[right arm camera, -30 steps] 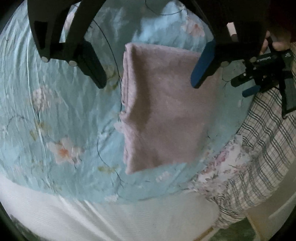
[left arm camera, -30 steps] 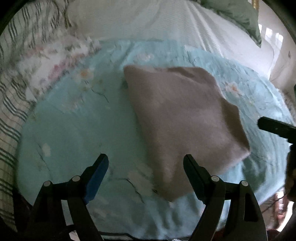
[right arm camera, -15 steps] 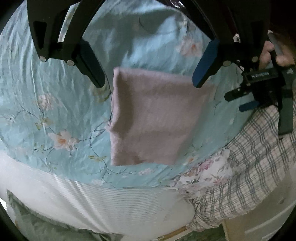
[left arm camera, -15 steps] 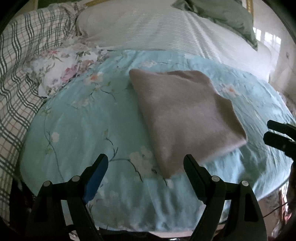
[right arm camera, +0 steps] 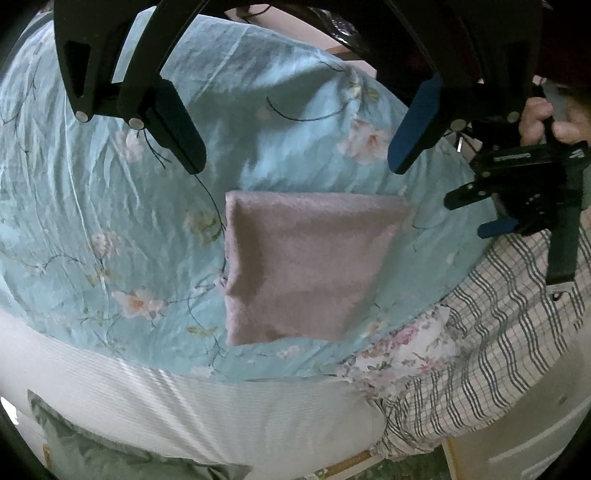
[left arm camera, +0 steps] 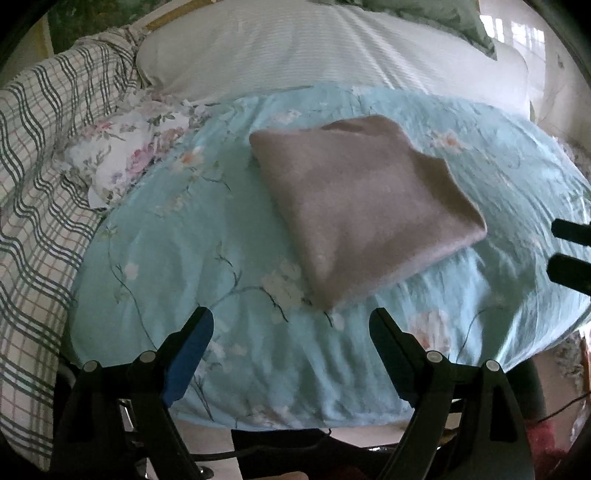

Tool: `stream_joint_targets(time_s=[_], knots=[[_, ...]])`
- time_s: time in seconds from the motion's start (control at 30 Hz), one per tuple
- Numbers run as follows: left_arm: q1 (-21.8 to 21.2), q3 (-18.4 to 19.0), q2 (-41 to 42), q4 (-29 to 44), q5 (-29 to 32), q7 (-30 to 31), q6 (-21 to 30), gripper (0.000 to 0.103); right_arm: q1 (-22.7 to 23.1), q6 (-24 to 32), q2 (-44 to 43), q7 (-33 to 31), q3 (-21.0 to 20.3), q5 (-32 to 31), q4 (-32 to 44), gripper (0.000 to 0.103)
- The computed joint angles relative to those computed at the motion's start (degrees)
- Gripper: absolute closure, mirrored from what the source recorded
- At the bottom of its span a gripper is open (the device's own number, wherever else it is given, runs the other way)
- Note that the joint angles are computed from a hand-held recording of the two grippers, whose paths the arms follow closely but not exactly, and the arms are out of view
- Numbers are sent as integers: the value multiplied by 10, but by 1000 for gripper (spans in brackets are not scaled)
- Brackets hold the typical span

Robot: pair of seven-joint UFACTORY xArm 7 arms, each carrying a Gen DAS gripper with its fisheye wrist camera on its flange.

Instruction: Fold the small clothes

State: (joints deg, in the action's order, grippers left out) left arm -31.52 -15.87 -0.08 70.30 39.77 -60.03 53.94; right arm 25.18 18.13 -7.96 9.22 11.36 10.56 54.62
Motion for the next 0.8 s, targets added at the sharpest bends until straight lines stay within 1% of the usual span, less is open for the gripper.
stream_joint_targets(time_s=[0.1, 0.13, 0.2, 0.27, 0.3, 0.43, 0.53, 0.67, 0.8], knots=[[0, 1, 4, 23, 26, -1, 16, 16, 1, 17, 3, -15, -1, -5, 24, 3], [-1, 1, 7, 32, 34, -2, 20, 16, -1, 22, 6, -21, 0, -12, 36, 2], [-2, 3, 13, 46, 52, -1, 20, 15, 1, 28, 17, -44, -2, -11, 56, 0], [-2, 7, 24, 62, 59, 4, 22, 15, -4, 39, 32, -44, -1, -18, 79, 0], [-4, 9, 32, 72, 58, 7, 26, 15, -5, 40, 37, -43, 0, -17, 84, 0], [-8, 20, 51, 91, 50, 16, 19, 15, -5, 37, 67, -79, -2, 36, 110, 0], [-11, 30, 66, 100, 43, 24, 21, 15, -10, 45, 95, -61, 1, 20, 132, 0], [-11, 43, 87, 110, 25, 32, 17, 15, -14, 50, 119, -52, 6, 25, 146, 0], [-14, 53, 105, 121, 10, 32, 17, 15, -18, 61, 139, -41, 6, 13, 160, 0]])
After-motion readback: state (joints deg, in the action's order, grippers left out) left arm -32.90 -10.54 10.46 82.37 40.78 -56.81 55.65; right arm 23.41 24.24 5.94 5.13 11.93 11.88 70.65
